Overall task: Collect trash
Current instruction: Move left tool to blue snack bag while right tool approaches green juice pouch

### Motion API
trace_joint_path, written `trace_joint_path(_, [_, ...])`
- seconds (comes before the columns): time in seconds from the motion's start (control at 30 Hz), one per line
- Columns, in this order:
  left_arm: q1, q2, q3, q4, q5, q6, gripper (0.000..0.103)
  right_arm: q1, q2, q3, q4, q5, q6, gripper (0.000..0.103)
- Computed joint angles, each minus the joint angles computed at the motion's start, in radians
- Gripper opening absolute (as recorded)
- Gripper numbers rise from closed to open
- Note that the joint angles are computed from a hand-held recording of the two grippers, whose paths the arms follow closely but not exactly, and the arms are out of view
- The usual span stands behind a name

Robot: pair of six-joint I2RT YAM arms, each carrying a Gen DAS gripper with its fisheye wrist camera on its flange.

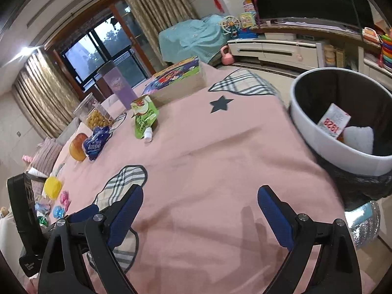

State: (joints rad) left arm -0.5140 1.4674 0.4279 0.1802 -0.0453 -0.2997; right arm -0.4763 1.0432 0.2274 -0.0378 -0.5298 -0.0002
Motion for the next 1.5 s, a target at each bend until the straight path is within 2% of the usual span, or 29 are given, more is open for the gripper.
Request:
trace_joint_path(0.37, [0.130,-0.003,-0.006,0.009,0.026,0.070,0.079,0.208,0.104,0.028,0.125,0.110,0.090,0.096])
trace_joint_path(0.87, [0.306,0.077,0.044,0.023,0.113,0.144,0.080,0.414,0.290,0.134,0.221,0.220,0.161,0.096])
trace_joint_path(1.5, [0.467,0.284,0.295,-0.028,0.144,0.238,0.084,0.503,0.603,0.369,0.272,0.268,0.180,0.096])
